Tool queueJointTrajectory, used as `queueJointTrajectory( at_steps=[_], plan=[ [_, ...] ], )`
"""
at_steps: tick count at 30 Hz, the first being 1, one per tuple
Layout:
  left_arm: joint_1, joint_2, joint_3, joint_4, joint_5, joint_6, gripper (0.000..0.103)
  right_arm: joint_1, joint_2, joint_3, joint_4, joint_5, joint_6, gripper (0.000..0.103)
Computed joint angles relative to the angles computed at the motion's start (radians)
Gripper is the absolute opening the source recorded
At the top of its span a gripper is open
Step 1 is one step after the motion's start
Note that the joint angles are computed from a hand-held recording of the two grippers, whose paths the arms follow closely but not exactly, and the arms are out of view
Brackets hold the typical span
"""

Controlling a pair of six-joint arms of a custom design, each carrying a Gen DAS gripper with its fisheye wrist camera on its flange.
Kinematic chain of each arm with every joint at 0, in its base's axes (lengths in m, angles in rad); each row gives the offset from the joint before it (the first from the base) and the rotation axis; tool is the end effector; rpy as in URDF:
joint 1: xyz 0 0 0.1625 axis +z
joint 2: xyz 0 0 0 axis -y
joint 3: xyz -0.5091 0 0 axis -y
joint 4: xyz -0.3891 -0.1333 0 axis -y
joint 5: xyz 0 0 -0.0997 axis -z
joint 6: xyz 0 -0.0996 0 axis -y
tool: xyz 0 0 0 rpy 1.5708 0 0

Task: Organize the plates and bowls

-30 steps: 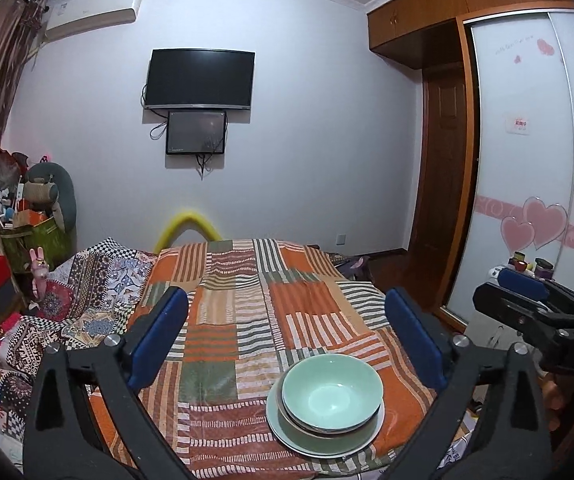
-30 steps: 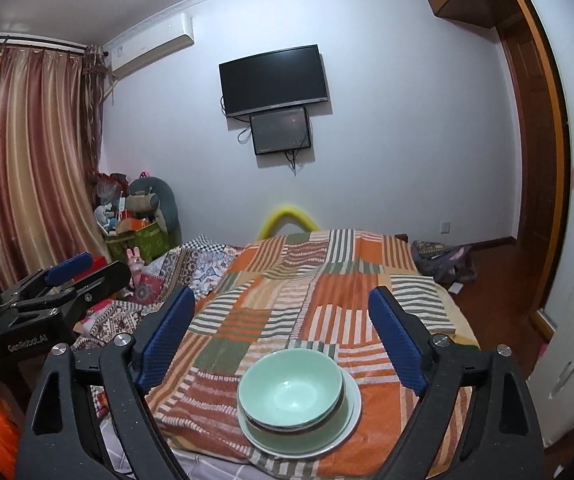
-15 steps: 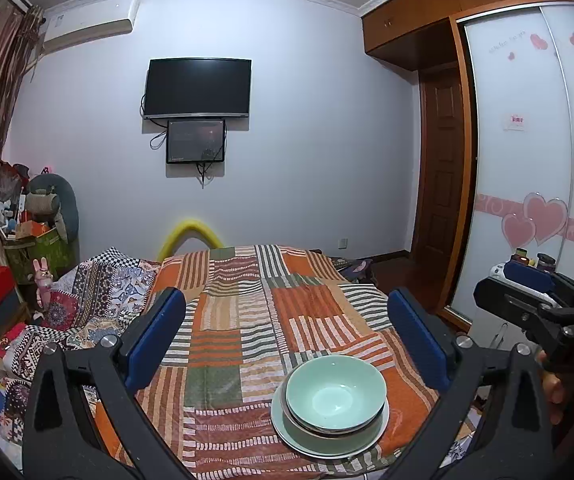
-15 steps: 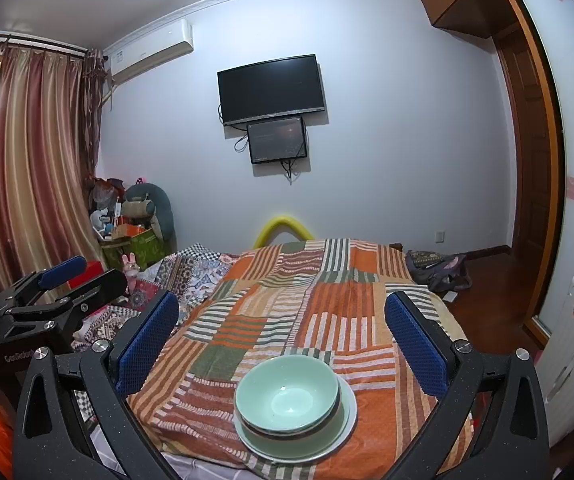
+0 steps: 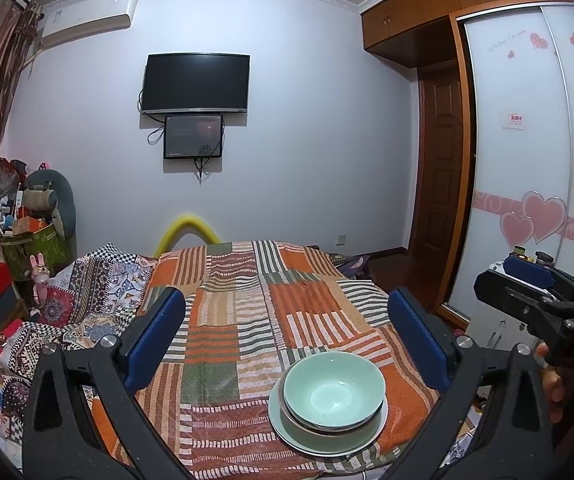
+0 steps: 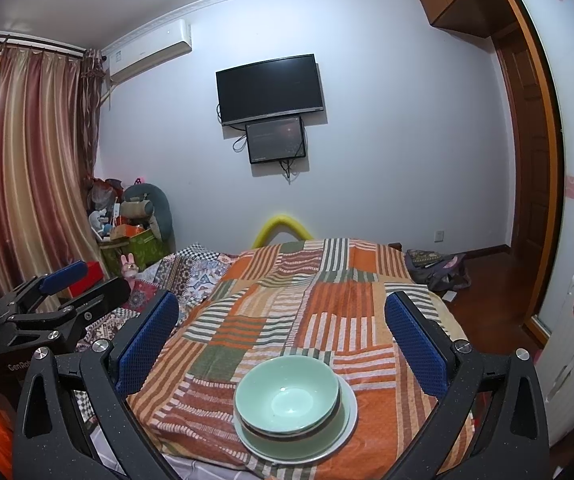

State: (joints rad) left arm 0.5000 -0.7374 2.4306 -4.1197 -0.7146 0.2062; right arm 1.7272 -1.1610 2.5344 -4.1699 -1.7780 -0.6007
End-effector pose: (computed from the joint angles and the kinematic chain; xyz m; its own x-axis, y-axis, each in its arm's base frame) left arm -0.2897 -0.3959 0.1511 -0.6796 0.3596 -0.6394 0.7300 0.2459 -0.6376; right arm 0.1745 -0.3821 0.3088 -0.7925 -0.1569 0.5893 -0.6069 0.2976 -0.7370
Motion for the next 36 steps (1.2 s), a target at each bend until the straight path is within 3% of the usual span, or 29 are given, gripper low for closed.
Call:
queueJointTrajectory(
  at_steps=[36],
  plan=[
    [0.008,-0.005,-0.01,0.015,-0.023,-0.002,0.103,-0.021,-0.016,-0.009,0.031,0.014,0.019,0.103]
  ],
)
